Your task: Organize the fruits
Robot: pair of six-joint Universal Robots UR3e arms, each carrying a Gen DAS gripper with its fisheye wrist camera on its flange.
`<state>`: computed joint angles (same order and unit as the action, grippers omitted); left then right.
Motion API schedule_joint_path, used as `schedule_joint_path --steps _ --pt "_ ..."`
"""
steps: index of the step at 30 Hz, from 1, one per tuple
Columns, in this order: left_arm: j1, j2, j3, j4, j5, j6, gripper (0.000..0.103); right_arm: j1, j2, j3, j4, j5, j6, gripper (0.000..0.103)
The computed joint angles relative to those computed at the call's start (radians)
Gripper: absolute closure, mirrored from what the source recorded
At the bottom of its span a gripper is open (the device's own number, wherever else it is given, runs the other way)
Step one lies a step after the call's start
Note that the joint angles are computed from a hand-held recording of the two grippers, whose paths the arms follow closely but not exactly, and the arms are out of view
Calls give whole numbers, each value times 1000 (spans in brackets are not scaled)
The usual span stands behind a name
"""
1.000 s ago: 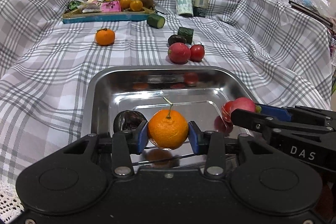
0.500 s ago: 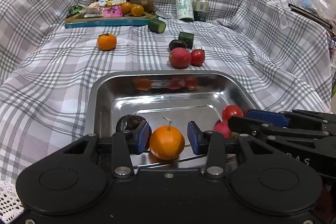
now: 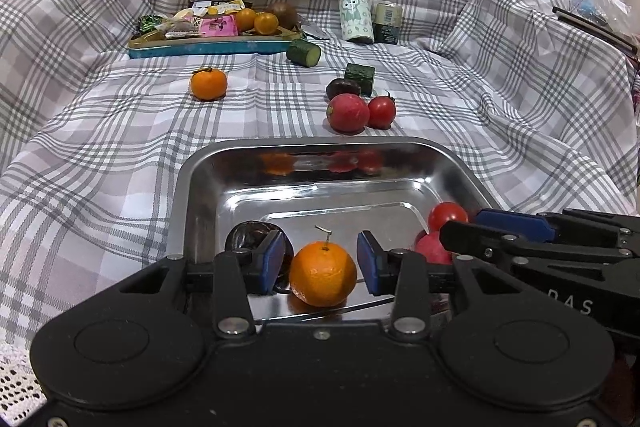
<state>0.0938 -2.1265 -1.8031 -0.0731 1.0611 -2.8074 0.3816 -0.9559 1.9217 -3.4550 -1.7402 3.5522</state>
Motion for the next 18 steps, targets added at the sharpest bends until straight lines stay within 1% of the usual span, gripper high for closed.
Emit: schedule_joint_path --steps 11,18 --pt "-2 -2 -1 11 8 -5 54 2 4 0 -7 -7 1 63" --pt "-5 -5 -23 85 33 -44 54 5 6 1 -15 -20 13 63"
